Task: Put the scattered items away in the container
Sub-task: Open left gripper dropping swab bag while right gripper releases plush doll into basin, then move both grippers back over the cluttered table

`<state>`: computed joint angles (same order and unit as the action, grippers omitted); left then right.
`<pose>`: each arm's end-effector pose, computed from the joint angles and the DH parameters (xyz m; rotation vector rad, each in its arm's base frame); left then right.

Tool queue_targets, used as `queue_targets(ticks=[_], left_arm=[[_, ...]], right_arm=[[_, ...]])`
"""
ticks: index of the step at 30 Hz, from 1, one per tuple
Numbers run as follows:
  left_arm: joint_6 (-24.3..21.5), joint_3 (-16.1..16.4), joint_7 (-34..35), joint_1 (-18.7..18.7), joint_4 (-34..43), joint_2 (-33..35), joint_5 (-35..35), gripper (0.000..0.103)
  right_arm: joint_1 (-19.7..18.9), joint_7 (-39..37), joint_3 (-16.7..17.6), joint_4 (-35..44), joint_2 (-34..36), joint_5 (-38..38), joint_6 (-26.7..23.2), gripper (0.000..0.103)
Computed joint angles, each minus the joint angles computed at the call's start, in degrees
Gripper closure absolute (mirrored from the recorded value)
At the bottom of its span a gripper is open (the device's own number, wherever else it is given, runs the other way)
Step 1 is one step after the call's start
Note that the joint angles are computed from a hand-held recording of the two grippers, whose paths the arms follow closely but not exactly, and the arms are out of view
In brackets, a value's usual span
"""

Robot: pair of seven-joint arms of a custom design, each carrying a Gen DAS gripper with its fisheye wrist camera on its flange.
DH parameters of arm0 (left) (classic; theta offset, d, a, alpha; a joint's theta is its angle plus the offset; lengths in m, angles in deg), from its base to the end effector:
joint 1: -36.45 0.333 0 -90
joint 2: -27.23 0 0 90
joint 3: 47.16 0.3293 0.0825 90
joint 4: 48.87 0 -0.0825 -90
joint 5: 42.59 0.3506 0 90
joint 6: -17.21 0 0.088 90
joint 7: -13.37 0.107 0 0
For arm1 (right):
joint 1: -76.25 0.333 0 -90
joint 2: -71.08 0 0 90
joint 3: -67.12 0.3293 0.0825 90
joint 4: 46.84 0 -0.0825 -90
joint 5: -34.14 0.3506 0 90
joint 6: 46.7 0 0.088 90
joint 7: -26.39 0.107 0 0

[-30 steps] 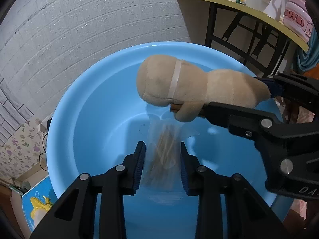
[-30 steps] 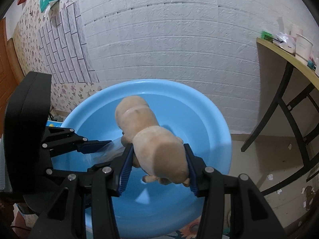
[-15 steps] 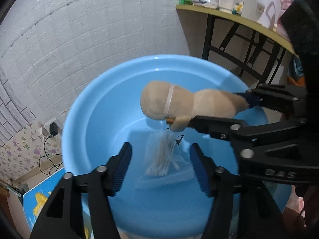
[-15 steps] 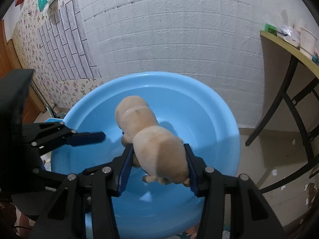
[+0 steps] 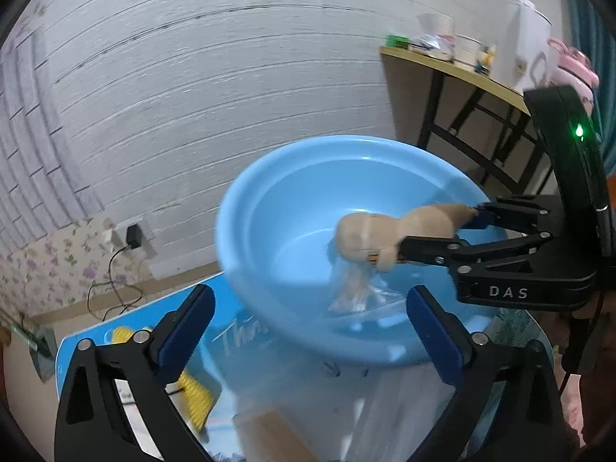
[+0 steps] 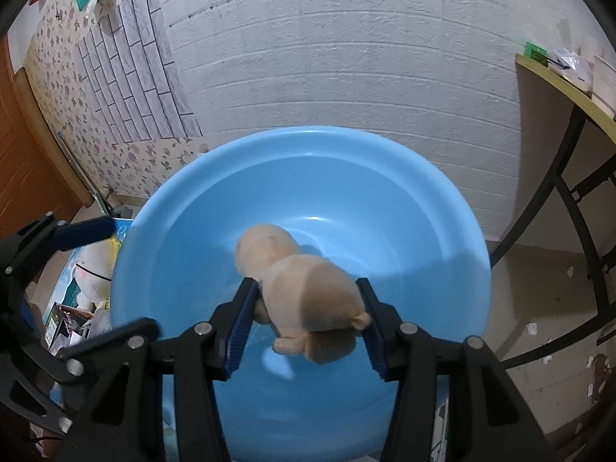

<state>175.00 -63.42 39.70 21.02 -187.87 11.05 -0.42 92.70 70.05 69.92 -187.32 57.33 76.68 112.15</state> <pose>0.3699 -0.2703 0.4978 -1.7270 1.8407 -0.7485 0.4406 0.1238 0.4761 -2.1454 1.2395 -0.2887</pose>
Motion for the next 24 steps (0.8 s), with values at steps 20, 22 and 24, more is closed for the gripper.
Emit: queue_targets(ticks=[20, 22, 24], left_arm=[[-5.7, 0.13, -7.02, -1.94, -18.53, -28.36, -3.35, 0.0], [-8.06, 0.18, -6.44, -3.2, -19.93, -31.71, -4.24, 0.0], [-10.28, 0.37, -5.96, -4.87, -21.64, -35.42, -5.3, 0.0]], right_arm=[[12.47, -7.35, -5.75, -12.15, -18.55, 15.52, 14.78, 0.038], [14.52, -8.51, -5.72, -13.3, -21.16, 18.12, 16.94, 0.038], [14.64, -7.77, -4.05, -15.04, -23.97, 18.51, 18.43, 0.036]])
